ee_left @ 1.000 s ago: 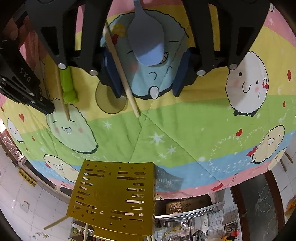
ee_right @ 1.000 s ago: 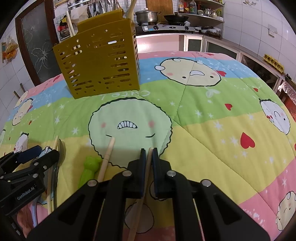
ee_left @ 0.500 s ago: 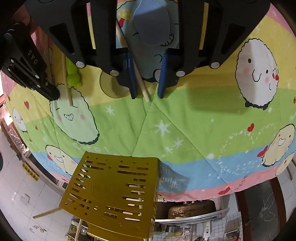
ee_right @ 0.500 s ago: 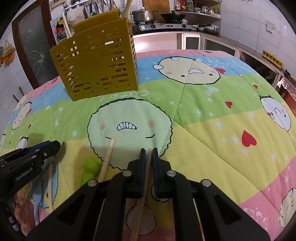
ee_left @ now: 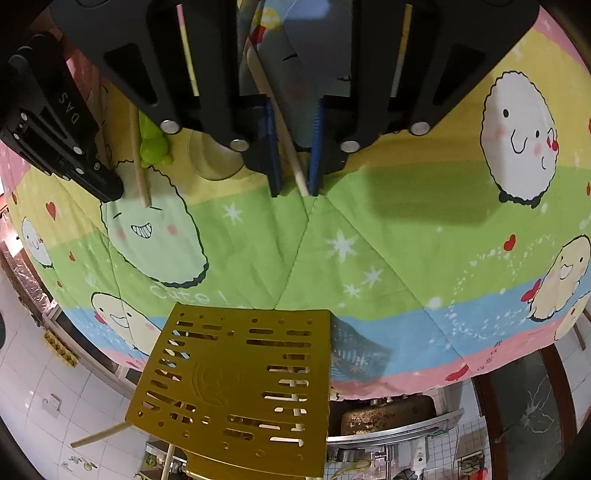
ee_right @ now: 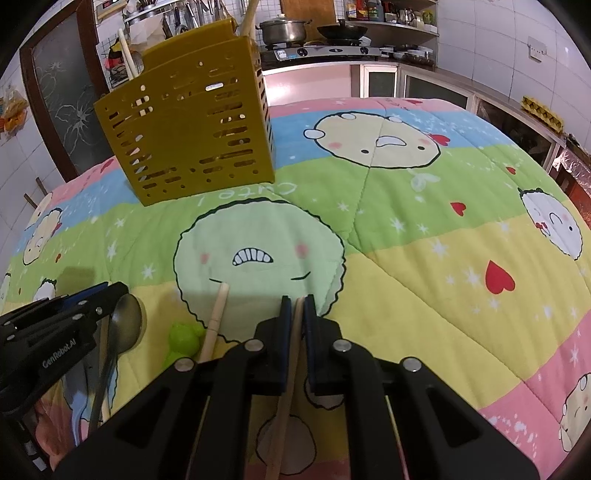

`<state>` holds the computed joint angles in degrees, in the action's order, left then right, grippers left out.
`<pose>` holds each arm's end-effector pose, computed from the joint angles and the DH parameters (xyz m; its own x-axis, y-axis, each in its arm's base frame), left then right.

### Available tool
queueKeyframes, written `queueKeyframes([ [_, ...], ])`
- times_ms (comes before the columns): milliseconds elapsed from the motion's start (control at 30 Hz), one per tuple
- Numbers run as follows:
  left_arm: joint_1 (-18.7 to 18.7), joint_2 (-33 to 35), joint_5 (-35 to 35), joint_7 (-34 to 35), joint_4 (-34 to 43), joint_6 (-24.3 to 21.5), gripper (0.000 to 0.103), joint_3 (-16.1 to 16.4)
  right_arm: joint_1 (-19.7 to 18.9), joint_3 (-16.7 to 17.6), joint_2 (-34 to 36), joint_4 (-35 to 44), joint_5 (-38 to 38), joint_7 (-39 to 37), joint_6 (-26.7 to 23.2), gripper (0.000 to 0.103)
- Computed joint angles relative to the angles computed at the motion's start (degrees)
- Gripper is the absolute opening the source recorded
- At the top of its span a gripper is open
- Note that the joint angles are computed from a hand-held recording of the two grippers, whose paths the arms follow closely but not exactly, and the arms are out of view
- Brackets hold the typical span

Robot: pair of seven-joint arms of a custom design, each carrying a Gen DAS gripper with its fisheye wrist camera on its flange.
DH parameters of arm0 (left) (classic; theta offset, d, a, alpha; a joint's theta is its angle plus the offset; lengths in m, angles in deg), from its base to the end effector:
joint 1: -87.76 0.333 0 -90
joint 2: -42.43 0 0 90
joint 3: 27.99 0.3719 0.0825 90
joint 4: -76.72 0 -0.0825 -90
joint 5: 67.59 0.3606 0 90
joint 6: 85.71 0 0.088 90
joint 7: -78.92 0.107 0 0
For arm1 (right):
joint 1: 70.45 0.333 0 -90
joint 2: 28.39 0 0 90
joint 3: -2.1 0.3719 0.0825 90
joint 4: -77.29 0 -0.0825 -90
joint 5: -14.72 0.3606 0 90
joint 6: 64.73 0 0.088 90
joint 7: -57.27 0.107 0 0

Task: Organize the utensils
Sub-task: 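Lift the left tool's chopstick into the yellow holder while the right tool inserts its own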

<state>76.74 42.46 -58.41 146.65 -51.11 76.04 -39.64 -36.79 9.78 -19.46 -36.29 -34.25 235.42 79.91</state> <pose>0.5048 -0.2195 0.5084 -0.1702 -0.9812 0.0912 -0.8269 0.0918 -0.5548 0.4540 0.4036 0.4955 -0.1554 -0.9787 -0.1340 -0.7510 0.2052 -0.6276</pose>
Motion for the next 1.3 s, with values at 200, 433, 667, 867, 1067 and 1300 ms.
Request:
queueKeyframes([
  [200, -0.02, -0.08, -4.80, 4.44, -0.58, 2.15, 0.009, 0.02, 0.38, -0.13, -0.55, -0.19, -2.05, 2.58, -0.52, 0.006],
  [433, 0.01, -2.02, -8.34, 8.19, -2.58, 6.19, 0.009, -0.52, 0.36, 0.20, -2.50, -0.65, -7.46, 7.58, -1.45, 0.005],
  [667, 1.71, -5.84, -5.87, 7.03, -4.68, 12.96, 0.006, -1.83, 0.27, 1.55, -4.96, -0.01, -14.70, 11.36, -4.09, 0.005],
  [867, 4.90, -8.77, -4.69, 7.13, -4.94, 17.16, 0.004, -4.70, -0.14, 2.77, -7.14, 0.94, -21.14, 13.44, -5.63, 0.005],
  [1067, 8.62, -10.30, -5.72, 8.63, -4.77, 22.15, 0.003, -8.05, -0.37, 4.05, -8.60, 2.09, -27.89, 14.69, -8.99, 0.005],
  [1300, 14.43, -11.24, -9.31, 12.30, -5.34, 29.21, 0.003, -13.55, -0.70, 4.81, -9.14, 2.05, -35.71, 19.58, -10.59, 0.005],
])
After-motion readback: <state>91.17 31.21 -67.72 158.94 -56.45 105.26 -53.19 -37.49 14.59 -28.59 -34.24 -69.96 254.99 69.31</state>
